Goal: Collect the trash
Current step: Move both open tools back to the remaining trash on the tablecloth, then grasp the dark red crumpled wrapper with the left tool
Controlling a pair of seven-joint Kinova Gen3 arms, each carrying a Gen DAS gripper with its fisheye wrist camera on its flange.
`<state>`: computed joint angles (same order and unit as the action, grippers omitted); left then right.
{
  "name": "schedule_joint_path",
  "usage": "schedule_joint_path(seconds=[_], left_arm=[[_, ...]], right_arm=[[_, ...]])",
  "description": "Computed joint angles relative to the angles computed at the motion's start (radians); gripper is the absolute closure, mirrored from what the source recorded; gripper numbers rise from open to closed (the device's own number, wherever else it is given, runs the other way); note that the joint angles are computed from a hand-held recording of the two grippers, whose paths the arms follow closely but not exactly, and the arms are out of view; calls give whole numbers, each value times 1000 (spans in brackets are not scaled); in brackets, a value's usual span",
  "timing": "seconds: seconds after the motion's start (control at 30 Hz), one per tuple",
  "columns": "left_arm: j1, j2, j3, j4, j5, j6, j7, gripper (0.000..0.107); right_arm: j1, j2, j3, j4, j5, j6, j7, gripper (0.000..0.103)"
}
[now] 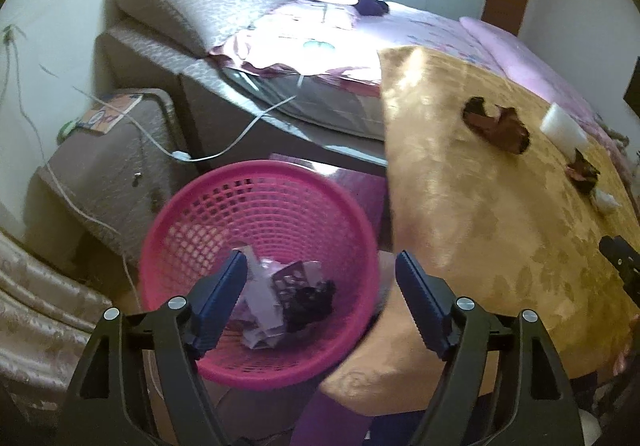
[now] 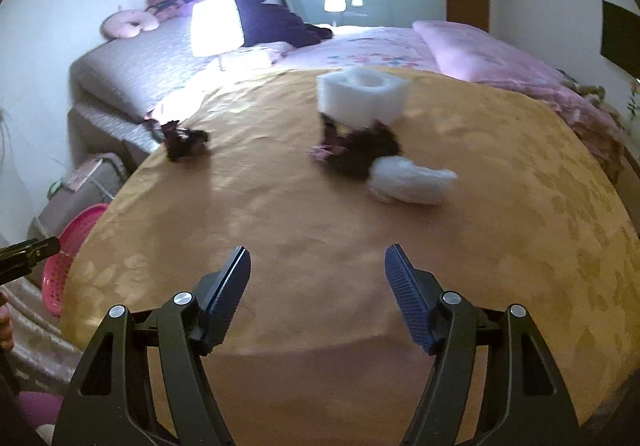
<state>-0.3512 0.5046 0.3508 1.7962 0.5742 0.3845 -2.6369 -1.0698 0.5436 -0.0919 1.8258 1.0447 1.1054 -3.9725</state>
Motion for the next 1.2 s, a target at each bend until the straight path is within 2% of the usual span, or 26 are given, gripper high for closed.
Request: schedule_joint_path(seconds=[0.33,0.53,0.7,1.07,1.17,1.2], left_arm=[[78,1,-1,-29,-15,45,10,34],[137,11,8,-79,-1,57,25,34],[209,36,0,-159,-5,104,72,34],[428,128,-105,-330,-179,138,294,34],[437,159,-104,-368,-220,168,331,34],[441,165,-106,-376,-230,173,344,38]], right_arm=[[-2,-15,-14,70,-30,31,-85,35],[-8,-13,-22,95,-18,33,-126,32],[-13,-2,-26,90,-9,47,-125,28],[-22,8,-30,94,10,60,-132,27],[-23,9,-31,96,13,61,-134,27],[-23,10,-31,95,12,63,-133,27]])
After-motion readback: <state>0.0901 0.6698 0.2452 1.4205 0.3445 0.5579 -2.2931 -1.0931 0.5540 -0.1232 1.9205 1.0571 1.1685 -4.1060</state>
